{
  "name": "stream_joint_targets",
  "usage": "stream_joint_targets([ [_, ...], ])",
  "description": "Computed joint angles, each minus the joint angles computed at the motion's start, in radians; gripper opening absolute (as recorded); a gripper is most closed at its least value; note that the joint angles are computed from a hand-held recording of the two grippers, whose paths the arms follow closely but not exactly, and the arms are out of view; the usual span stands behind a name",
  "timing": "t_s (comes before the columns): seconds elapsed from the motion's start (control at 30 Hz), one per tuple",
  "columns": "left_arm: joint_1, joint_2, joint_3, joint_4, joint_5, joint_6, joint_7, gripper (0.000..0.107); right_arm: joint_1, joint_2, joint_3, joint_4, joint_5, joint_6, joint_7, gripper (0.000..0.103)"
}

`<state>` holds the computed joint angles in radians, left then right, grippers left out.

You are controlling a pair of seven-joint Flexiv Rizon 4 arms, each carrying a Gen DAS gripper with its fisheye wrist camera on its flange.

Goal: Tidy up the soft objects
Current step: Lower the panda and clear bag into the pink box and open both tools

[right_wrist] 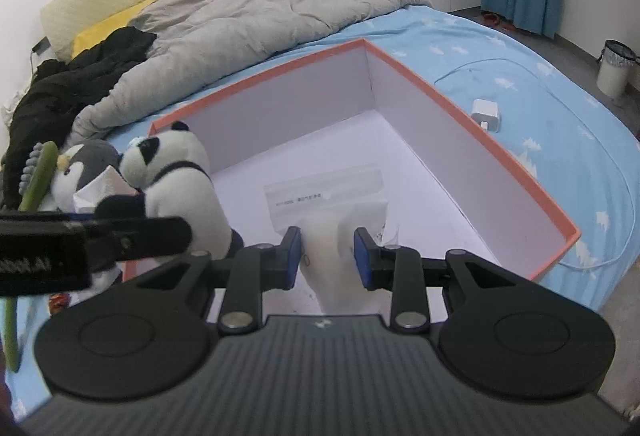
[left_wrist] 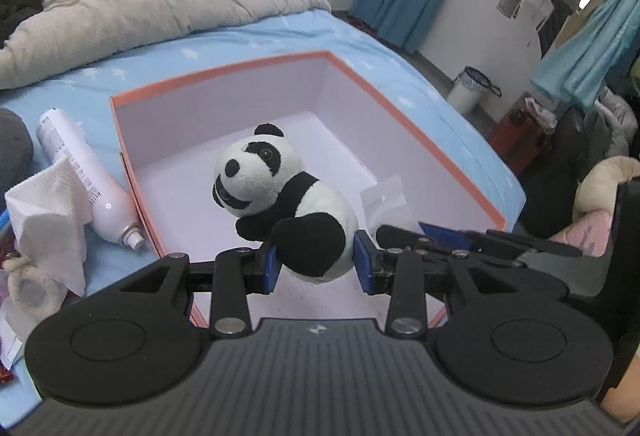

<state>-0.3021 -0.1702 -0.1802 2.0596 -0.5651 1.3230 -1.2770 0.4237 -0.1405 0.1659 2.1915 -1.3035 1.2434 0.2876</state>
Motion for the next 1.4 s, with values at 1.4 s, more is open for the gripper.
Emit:
stream_joint_targets([
  [1.4, 0.064, 0.792, 0.161, 0.431, 0.389, 0.016, -0.404, 0.078, 0.100, 0.231, 0.178, -0.030, -0.227, -0.139, 0.166, 0.056],
])
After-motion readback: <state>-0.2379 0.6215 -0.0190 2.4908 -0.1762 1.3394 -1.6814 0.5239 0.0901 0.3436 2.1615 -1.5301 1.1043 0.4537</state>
